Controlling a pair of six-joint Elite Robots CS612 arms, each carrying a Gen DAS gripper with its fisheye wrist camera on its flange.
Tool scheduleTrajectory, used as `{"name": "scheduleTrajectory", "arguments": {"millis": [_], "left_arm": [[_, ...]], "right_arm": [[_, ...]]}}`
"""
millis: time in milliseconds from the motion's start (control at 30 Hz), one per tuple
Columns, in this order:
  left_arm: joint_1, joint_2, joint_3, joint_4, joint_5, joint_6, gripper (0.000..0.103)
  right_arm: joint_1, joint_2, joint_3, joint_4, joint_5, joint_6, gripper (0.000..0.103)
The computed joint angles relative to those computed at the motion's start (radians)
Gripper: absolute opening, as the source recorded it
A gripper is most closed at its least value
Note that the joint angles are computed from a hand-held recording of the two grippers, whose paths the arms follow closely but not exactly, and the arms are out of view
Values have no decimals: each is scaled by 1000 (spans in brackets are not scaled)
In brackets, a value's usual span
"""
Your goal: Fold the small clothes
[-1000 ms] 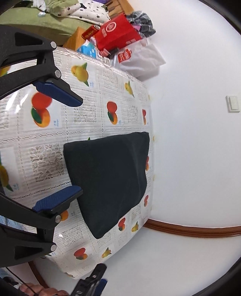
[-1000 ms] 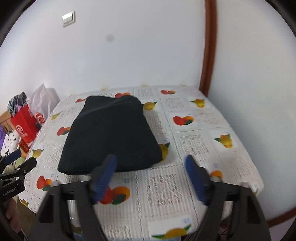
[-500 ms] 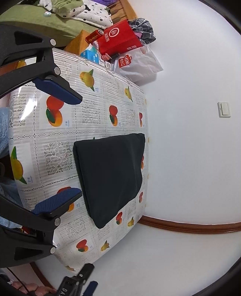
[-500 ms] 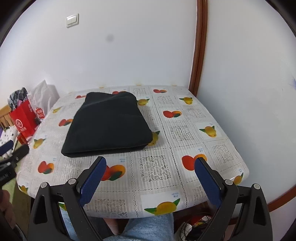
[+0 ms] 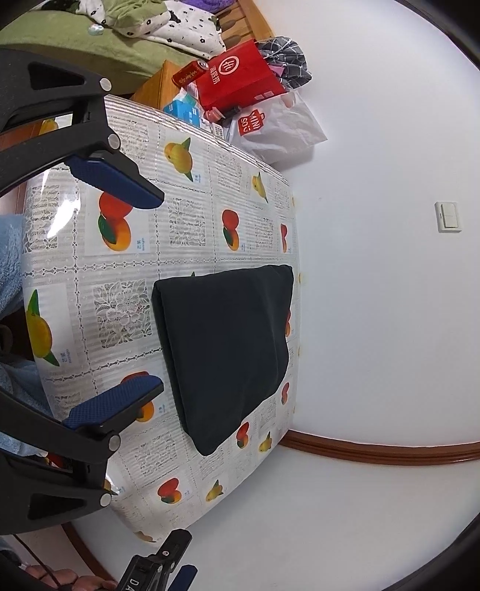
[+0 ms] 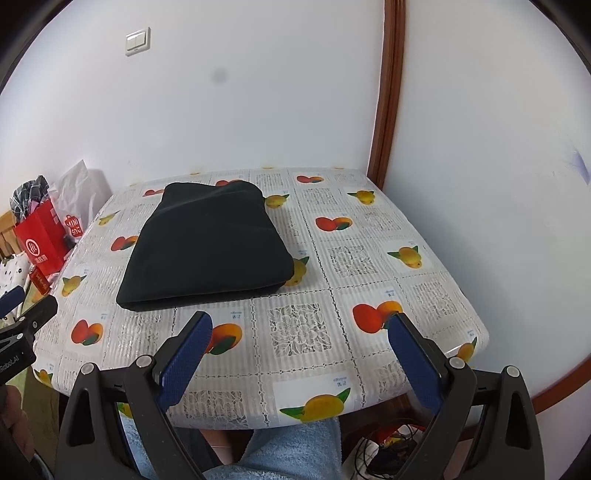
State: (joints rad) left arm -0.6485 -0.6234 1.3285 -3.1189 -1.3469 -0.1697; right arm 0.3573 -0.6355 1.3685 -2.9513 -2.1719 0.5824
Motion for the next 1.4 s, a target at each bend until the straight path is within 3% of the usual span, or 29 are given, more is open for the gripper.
{"name": "scheduleTrajectory", "arguments": {"millis": [1400], "left_arm": [[0, 0, 0, 23, -1, -13, 92]], "right_arm": [[-5, 3, 6, 1, 12, -1, 95]]}}
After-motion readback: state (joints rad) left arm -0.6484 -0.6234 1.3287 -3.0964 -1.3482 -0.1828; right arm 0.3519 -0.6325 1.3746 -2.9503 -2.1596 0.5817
